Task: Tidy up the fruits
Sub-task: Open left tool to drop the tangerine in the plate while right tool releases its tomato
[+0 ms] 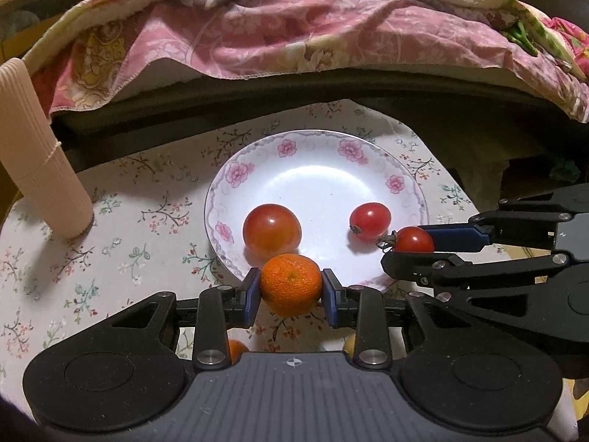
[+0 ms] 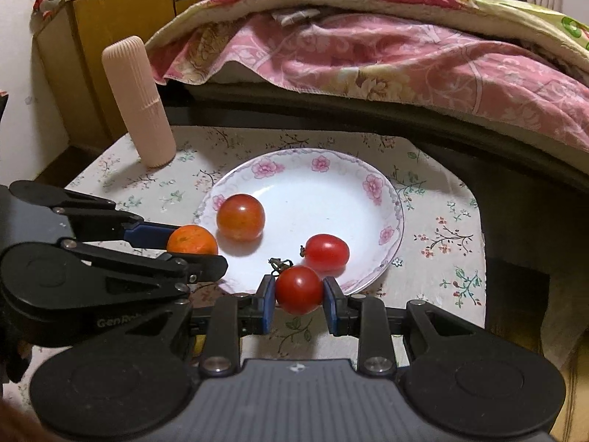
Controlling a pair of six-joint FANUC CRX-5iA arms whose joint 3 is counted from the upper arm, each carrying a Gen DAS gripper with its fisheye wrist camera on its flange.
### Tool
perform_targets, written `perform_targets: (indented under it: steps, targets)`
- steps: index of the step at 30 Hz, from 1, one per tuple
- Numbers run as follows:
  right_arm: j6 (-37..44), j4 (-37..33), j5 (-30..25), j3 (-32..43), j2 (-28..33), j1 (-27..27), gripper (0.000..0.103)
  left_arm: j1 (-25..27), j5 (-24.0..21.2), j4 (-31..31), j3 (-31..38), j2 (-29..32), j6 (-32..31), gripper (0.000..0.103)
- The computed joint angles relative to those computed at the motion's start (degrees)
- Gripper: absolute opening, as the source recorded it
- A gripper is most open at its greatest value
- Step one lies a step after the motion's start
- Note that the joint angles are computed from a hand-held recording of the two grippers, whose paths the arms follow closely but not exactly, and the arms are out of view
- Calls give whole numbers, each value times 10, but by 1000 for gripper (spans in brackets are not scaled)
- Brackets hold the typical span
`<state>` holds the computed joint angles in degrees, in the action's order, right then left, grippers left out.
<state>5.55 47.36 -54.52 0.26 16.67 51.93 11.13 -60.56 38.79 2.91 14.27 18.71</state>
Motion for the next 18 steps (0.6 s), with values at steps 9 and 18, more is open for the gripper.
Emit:
perform_targets:
  steps: [9,18]
  targets:
    - [15,3,5,6,12,-13,30,-12,12,-2,13,15,11,41]
    - [27,12,14,14,21,-24,31,-14,28,-6,17,21,37,45]
